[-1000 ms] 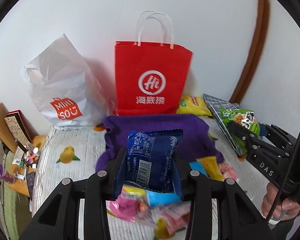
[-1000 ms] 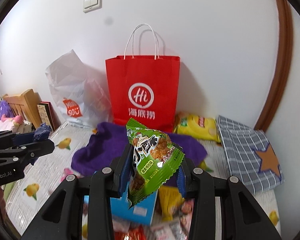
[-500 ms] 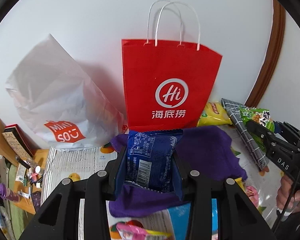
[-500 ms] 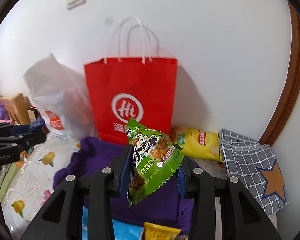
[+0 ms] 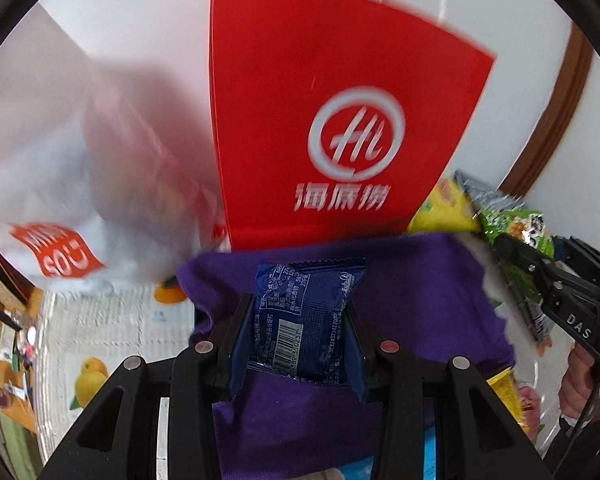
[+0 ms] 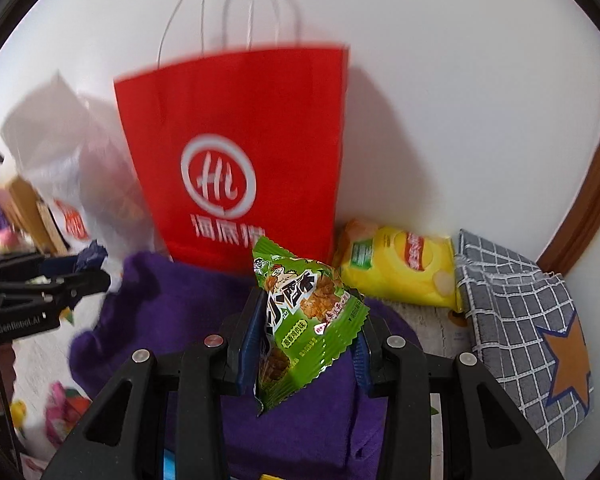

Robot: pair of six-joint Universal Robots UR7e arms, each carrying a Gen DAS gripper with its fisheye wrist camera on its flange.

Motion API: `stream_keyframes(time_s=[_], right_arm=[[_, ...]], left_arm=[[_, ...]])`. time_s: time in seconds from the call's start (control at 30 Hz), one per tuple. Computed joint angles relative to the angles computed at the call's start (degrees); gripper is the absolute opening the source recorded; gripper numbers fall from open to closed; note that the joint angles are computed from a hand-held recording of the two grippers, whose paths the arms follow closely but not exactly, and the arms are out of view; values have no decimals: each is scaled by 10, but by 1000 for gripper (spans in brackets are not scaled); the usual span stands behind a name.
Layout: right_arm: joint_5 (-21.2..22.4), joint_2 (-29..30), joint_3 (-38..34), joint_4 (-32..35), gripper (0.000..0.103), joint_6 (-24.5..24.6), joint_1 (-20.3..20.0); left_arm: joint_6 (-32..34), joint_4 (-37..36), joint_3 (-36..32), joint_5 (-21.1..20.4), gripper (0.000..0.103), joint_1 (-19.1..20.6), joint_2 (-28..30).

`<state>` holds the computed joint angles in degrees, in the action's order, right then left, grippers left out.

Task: Organize snacks
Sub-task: 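Carry both packets over the purple towel with both tools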

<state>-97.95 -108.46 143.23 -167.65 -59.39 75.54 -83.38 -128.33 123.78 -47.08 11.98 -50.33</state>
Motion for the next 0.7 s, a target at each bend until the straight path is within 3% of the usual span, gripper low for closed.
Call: stream_keyframes(time_s=[0.33, 0.7], right_arm=[[-54, 70, -10, -18, 39, 4, -11], [-112, 130, -9, -51, 39, 0, -7]], left_arm=[[18, -44, 9, -22, 38, 29, 17], [30, -46, -1, -43, 38, 53, 36]])
